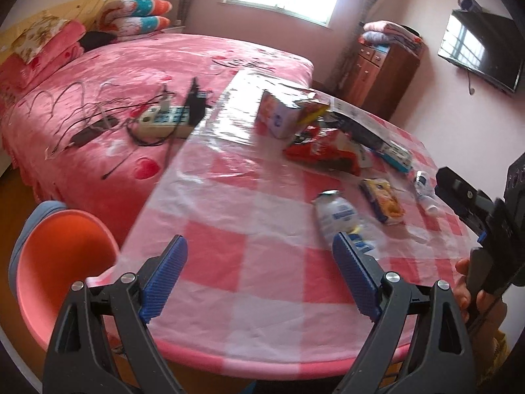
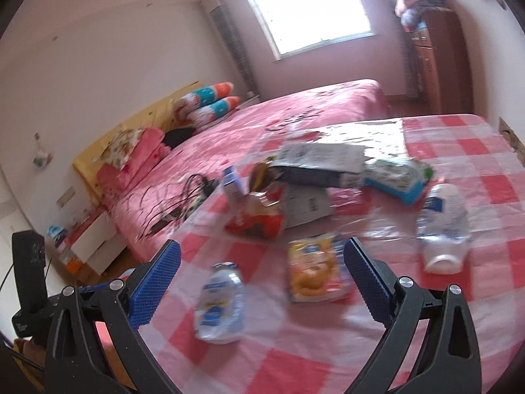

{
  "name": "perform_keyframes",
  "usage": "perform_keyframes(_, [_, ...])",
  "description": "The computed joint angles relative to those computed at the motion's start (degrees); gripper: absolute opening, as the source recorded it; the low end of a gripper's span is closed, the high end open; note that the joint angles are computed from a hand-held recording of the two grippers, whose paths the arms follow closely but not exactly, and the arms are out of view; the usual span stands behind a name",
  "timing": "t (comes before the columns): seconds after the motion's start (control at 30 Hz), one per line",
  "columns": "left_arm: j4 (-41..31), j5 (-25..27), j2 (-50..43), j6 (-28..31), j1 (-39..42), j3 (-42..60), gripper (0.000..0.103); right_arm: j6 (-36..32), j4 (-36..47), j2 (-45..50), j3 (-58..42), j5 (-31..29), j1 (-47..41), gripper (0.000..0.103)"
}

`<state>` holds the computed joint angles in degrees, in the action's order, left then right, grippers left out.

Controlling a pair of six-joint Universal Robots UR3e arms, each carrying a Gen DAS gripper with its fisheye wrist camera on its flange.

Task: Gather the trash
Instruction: 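Return to the table and grasp the MAGICDAY bottle with the left tool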

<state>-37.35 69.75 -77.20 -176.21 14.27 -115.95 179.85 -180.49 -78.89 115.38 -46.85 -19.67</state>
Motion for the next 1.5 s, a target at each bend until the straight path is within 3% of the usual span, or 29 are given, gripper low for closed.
perform_keyframes(0.53, [-1.00,7.26,-17.90,-8.53,-17.33,16.81,0.090,2.19,5.27,1.77,-1.98,2.97,-13.51,0.098])
perform_keyframes(0.73, [-1.72,12.29,-23.02,-11.16,-21.47,21.38,0.081,1.83,9.56,4.58,-4.85,3.45,-17.15,0.098])
perform_keyframes(0.83, [-2.70,14.53,-25.01,-11.89,-22.98,23.46,0.080,1.06,12.55,5.92,-6.24,4.60,-17.90,0.096])
perform_keyframes(0.93, [-3.41,15.76,-26.26,-12.63,-23.56,24.84,0.079,-0.41,16.42,6.96,-8.08,3.83,-17.54,0.083])
perform_keyframes(1.13, [-4.26,17.57,-29.06,-13.69,-24.48,27.63,0.077,-2.61,21.39,9.16,-11.64,3.58,-16.10,0.083])
perform_keyframes(1.3, [-4.86,20.73,-31.37,-13.47,-25.93,30.68,0.059,-2.77,22.07,10.58,-14.23,1.27,-13.94,0.083])
perform_keyframes(1.5, [-2.40,20.48,-31.94,-12.51,-25.68,30.13,0.059,-2.23,21.90,11.63,-16.33,-2.07,-11.55,0.083])
